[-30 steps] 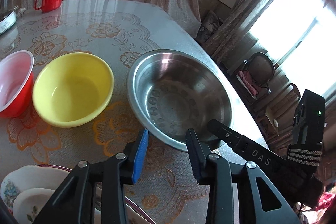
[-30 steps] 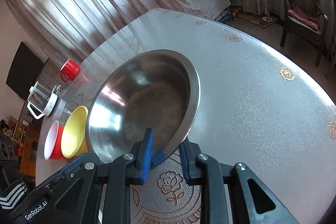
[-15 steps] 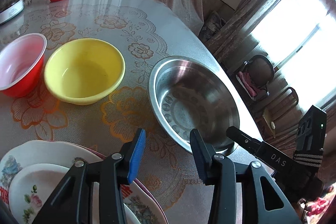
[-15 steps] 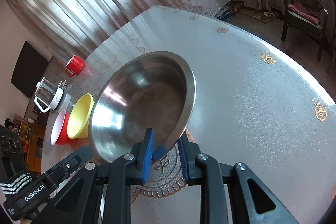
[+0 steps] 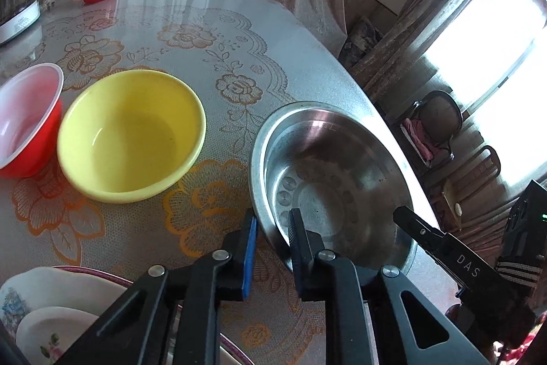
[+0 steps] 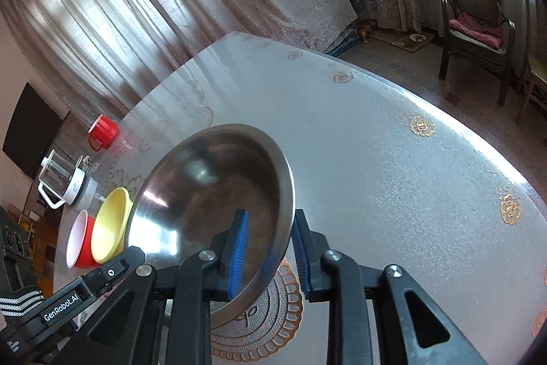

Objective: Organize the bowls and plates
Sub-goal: 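Lift the steel bowl and carry it over the plate stack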

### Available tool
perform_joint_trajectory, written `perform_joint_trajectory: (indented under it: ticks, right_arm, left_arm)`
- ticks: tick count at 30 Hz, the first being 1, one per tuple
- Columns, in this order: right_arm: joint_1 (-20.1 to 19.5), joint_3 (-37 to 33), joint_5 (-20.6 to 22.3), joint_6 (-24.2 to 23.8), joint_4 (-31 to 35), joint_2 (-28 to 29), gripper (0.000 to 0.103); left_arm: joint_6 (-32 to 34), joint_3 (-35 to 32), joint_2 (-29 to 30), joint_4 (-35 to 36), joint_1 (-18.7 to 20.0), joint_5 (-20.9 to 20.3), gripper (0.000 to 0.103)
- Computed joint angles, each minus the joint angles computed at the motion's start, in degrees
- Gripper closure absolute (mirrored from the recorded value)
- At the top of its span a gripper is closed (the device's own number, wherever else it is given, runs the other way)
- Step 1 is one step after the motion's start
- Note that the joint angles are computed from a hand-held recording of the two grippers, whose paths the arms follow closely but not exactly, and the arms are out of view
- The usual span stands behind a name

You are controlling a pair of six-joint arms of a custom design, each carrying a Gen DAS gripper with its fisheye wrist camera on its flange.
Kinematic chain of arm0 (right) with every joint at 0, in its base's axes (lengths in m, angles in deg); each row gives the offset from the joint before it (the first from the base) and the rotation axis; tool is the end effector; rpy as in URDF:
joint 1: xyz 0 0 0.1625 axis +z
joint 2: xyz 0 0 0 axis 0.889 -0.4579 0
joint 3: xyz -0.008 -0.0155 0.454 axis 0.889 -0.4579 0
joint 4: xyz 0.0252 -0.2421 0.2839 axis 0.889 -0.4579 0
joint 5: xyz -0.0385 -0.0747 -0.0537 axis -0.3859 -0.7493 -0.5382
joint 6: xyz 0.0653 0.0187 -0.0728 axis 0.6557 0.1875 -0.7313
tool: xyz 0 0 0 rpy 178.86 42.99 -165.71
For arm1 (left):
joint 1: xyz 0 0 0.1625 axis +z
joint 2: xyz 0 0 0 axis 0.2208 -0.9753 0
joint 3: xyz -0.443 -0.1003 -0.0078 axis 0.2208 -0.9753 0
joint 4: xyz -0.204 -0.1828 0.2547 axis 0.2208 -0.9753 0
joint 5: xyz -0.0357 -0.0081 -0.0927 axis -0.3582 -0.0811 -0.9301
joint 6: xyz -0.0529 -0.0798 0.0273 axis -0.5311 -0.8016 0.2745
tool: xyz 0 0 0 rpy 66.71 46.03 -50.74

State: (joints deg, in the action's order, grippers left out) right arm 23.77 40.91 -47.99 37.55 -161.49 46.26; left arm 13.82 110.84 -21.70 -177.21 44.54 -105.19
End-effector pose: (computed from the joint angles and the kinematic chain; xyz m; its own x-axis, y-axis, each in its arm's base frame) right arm 0.0551 -0.7759 0.2702 -0.9209 0.0863 0.3800 -0.1717 0.7856 -0.5944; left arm -0.2770 -0.7789 0.0427 -0.9290 0.0097 -0.3699 0.2044 0.8467 -0.4912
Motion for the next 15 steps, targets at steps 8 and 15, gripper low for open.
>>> perform_joint_trajectory:
  ticks: [8,15]
  right_arm:
    - [0.11,4.61,-0.98,-2.05,-0.07,-2.70,0.090]
    - [-1.02,7.13,2.12,-1.29,1.15,-4.91,0.087]
  left_arm:
    - [-0.43,8.75,-4.23,-3.60,-0.66,-2.54,0.085]
    - [-1.98,8.23,-3.72,-3.28,-0.63,-1.09,0.071]
